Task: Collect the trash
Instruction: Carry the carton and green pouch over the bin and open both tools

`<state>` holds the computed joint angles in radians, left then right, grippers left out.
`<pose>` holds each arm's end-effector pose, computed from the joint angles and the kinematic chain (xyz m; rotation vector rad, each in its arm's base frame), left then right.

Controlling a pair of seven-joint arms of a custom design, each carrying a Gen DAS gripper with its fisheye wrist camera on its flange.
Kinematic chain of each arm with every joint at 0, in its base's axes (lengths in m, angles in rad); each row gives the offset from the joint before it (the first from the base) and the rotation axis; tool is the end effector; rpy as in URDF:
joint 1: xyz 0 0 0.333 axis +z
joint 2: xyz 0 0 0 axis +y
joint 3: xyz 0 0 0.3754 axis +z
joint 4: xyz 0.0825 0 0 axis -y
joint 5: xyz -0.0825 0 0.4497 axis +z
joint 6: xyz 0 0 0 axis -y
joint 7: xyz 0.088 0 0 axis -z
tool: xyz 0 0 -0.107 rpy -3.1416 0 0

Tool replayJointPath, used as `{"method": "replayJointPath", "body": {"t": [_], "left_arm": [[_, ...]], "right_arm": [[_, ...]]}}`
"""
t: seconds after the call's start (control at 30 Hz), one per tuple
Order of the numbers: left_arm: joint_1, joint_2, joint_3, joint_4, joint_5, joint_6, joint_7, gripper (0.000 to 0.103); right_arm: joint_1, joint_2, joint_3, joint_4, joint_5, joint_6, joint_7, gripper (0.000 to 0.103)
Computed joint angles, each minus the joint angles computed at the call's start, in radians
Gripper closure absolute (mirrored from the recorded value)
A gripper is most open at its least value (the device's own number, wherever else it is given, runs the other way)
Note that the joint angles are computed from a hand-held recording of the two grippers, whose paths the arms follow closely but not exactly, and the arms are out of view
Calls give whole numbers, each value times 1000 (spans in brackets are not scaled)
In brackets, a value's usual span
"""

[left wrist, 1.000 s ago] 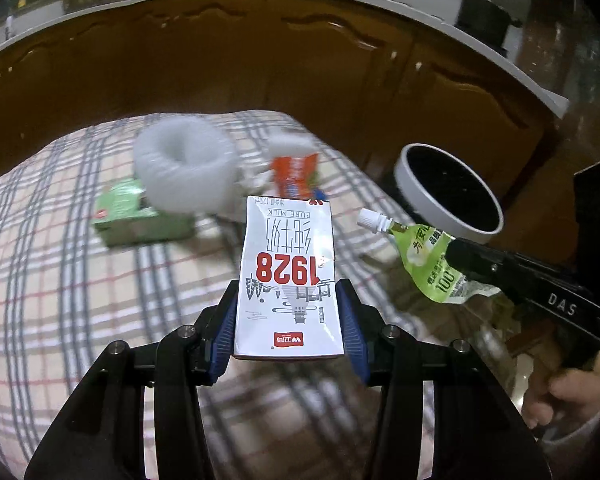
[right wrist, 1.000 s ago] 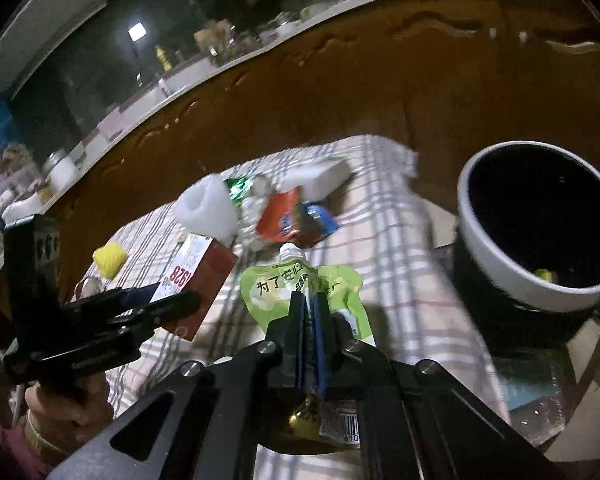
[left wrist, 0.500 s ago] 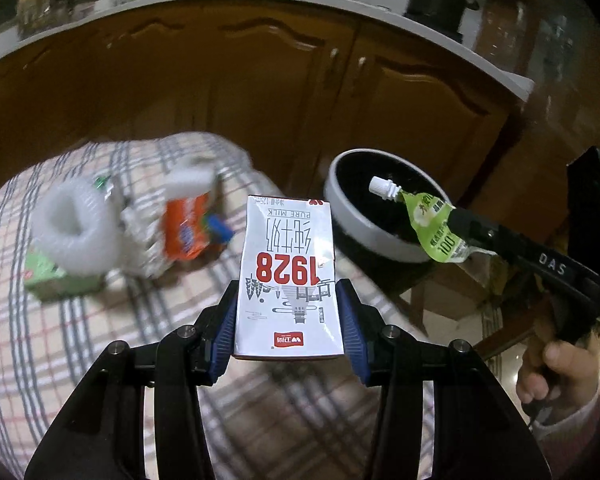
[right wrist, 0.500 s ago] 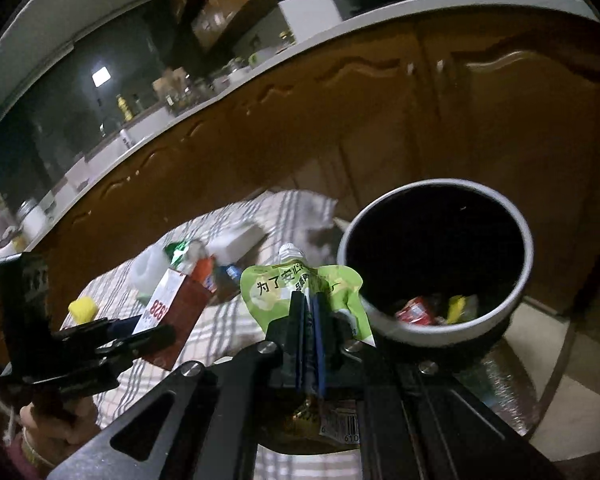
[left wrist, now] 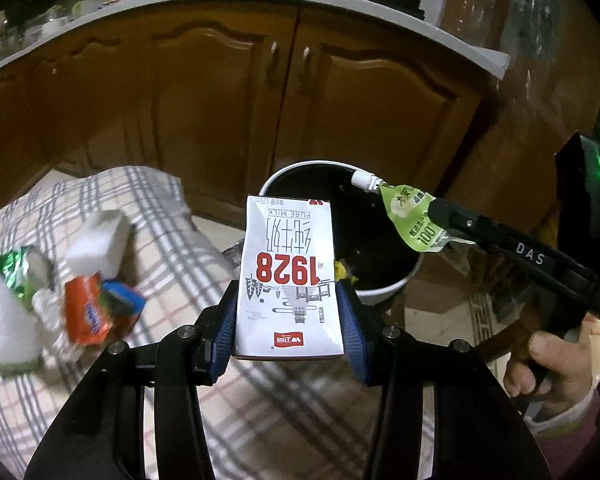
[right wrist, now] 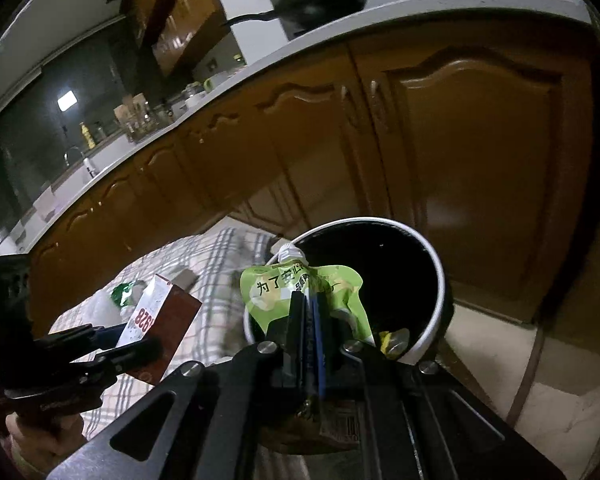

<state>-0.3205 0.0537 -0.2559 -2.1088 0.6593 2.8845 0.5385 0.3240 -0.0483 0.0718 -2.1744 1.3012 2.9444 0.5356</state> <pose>0.5282 -0.3828 0.4905 -1.7389 1.9560 -0.9634 0.5804 0.1748 0.4955 -1.7165 1.3527 -0.3195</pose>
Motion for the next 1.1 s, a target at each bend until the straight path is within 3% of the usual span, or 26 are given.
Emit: {"method": "replayJointPath", "body": {"t": [0.37,0.67,1.0,1.1], "left_arm": [[2,138,-22,165,-157,-73,205,57],[-10,214,-23,254,-200,-132,270,57],[-14,248,-17,294,-211,-158,275,56],[4,256,-36,300,-264,-160,306,53]], "right_arm": [[-32,72,0,55,-114,-2,98,99],[-48,103,8,82,-246,-8,214,99],[-68,141,15,113,-291,-35,256,99],[-75,150,17,125,-288,-54,260,93]]}}
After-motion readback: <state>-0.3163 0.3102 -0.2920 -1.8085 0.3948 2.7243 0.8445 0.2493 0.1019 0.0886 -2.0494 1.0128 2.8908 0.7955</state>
